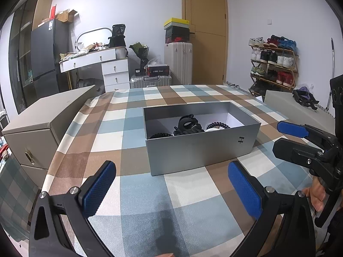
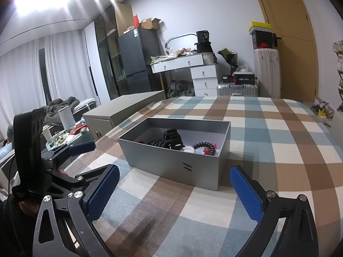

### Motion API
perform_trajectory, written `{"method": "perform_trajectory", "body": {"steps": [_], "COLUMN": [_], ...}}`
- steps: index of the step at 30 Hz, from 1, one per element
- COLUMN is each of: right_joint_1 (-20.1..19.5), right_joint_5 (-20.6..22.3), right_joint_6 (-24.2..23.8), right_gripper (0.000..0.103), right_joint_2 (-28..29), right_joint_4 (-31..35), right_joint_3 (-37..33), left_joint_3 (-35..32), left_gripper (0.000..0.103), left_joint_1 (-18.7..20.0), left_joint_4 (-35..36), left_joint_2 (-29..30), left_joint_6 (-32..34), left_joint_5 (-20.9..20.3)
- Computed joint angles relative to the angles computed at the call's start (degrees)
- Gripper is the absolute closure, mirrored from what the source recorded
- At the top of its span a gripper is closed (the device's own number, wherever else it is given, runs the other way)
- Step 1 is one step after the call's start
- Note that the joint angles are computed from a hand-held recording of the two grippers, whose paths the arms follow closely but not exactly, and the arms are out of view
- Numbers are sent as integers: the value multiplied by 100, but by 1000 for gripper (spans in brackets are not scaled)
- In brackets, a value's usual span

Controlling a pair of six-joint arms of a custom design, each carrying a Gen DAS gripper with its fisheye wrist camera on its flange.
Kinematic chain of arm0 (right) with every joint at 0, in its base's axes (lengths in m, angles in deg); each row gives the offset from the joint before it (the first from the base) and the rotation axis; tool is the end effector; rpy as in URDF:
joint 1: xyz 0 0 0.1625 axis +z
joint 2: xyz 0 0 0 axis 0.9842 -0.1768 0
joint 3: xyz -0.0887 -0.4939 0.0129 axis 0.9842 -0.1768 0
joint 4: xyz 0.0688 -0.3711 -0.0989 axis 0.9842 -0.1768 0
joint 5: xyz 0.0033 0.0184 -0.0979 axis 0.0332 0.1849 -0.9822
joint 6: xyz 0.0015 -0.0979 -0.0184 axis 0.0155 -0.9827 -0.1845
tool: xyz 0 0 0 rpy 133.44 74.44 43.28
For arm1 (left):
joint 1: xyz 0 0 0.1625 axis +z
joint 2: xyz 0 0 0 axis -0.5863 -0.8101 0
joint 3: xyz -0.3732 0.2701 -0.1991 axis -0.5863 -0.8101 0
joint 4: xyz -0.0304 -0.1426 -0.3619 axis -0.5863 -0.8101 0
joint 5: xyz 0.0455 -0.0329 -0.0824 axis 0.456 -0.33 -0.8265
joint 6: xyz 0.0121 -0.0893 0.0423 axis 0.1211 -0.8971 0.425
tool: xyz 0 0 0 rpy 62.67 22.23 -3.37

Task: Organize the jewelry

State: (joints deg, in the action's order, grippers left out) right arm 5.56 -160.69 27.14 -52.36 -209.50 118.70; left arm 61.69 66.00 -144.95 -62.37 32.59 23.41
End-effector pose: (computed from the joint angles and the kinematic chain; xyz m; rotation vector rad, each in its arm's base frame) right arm 0.1082 -0.4977 0.1989 1.1981 -2.4490 1.0197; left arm -0.2722 -0.4157 0.1120 0.5741 2.1299 -1.1752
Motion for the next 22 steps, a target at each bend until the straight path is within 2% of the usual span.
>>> {"method": "perform_trajectory", "body": {"steps": [22], "right_joint_1": [1], "right_joint_5": [-2], "right_joint_6": [6], "right_gripper": [0], "right_joint_2": [0], "right_joint_4": [9], "right_joint_3": [-4], "left_joint_3": [-14], "left_gripper": [1], "left_joint_1": [-26], "left_joint_4": [-82], "left_joint_2": [31], "left_joint_6": [87], "left_joint_5": [21]}}
